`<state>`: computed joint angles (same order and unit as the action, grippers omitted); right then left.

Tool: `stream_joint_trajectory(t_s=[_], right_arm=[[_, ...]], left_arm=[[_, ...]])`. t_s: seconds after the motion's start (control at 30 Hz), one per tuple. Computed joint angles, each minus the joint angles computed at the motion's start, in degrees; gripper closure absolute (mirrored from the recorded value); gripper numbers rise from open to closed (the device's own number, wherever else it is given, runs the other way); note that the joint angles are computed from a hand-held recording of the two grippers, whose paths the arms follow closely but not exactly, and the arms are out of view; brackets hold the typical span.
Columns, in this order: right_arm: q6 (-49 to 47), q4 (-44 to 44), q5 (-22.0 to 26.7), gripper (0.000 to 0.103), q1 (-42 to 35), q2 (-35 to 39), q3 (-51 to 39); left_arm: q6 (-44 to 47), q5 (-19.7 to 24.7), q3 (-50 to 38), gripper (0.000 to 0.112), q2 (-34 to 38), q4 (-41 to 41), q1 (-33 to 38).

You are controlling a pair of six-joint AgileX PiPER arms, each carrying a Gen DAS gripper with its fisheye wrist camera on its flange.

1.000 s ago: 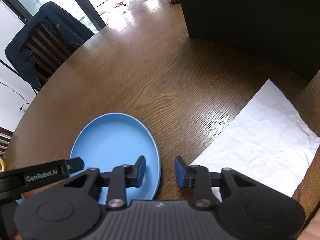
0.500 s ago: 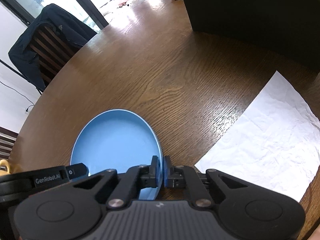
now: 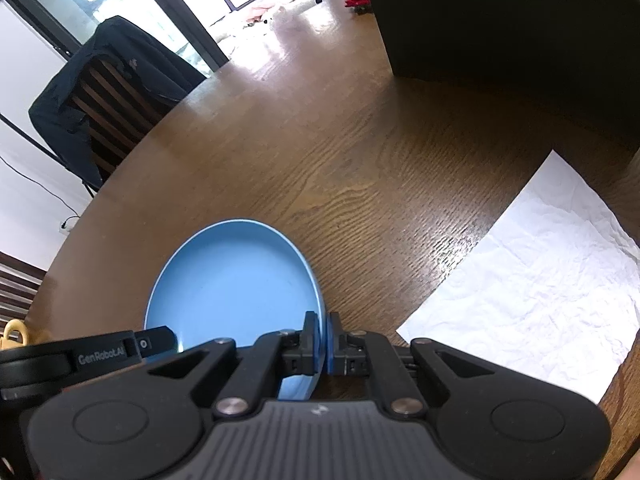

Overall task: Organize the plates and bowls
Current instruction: 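Lift the small blue plate with both grippers and carry it toward the stack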

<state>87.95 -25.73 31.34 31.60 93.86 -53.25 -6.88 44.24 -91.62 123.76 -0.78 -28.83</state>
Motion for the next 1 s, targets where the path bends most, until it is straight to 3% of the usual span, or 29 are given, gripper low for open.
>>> stream_joint_trajectory(t_s=[0.37, 1.0], right_arm=[[4.3, -2.3, 5.6, 0.099, 5.0, -5.1, -0.8], [21.2, -10.0, 24.8, 0.099, 25.5, -12.0, -6.0]], left_arm=[[0.0, -1.5, 7.5, 0.105, -9.0, 1.5, -0.1], [1.0, -2.9, 25.4, 0.105, -30.8, 2.8, 0.1]])
